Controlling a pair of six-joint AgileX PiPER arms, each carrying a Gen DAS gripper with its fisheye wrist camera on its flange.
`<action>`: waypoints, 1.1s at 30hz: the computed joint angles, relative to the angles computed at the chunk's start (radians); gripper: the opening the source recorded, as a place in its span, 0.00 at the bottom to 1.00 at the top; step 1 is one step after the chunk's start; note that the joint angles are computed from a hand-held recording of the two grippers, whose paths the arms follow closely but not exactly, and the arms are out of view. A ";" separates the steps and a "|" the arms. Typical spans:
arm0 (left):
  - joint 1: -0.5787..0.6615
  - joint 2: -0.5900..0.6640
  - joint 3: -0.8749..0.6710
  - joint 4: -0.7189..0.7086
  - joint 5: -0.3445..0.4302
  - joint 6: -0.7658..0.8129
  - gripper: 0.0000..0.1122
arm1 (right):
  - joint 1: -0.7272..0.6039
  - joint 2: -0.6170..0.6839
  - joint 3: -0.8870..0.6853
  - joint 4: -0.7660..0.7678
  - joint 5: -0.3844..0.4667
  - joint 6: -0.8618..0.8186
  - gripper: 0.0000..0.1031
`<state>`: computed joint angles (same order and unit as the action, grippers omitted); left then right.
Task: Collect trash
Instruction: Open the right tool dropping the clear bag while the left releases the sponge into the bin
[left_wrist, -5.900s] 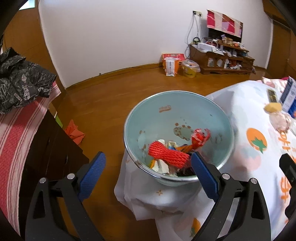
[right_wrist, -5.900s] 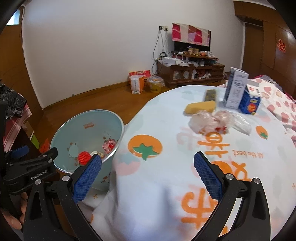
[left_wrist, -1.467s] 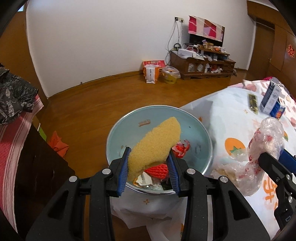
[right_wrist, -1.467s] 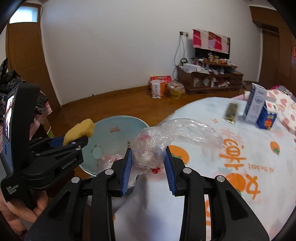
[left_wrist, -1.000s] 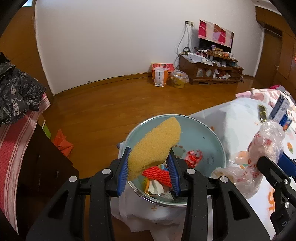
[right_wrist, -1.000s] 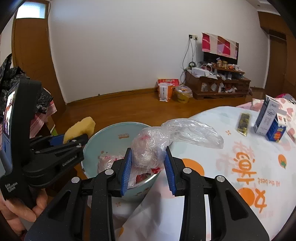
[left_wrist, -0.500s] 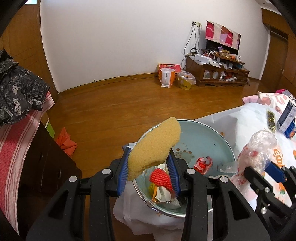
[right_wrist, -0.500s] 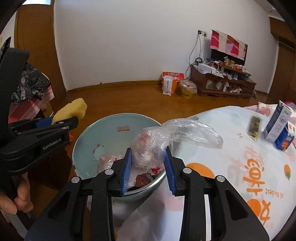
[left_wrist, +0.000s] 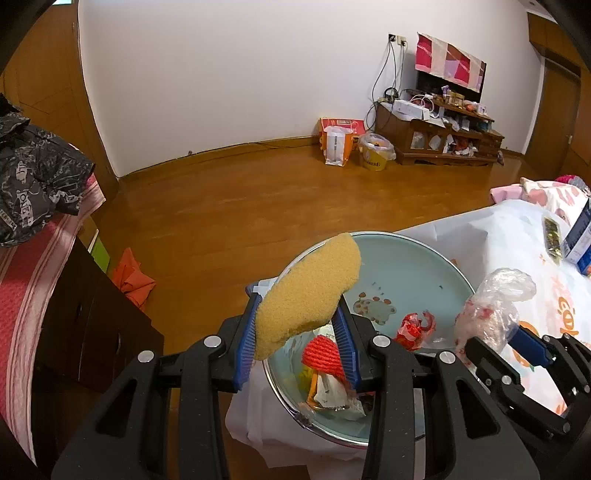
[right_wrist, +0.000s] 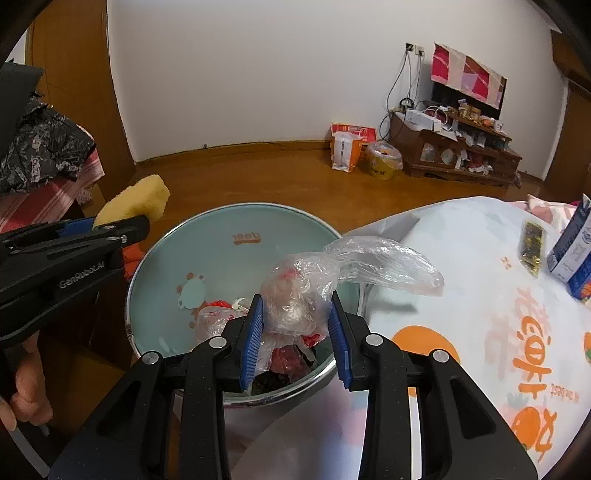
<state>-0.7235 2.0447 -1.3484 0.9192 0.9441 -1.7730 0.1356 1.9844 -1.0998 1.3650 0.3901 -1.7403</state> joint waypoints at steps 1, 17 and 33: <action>0.004 0.000 0.003 -0.001 -0.005 0.001 0.34 | 0.002 0.009 -0.013 -0.028 0.004 0.027 0.35; 0.007 0.018 -0.019 -0.010 -0.004 0.024 0.34 | -0.029 0.000 0.009 0.073 0.011 -0.066 0.50; 0.002 0.107 -0.134 -0.077 -0.004 0.118 0.46 | -0.161 -0.104 0.121 0.322 -0.018 -0.191 0.51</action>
<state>-0.7215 2.1521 -1.4826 0.8417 0.9398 -1.6548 -0.0255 1.8809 -0.9785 1.6867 0.3718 -1.9309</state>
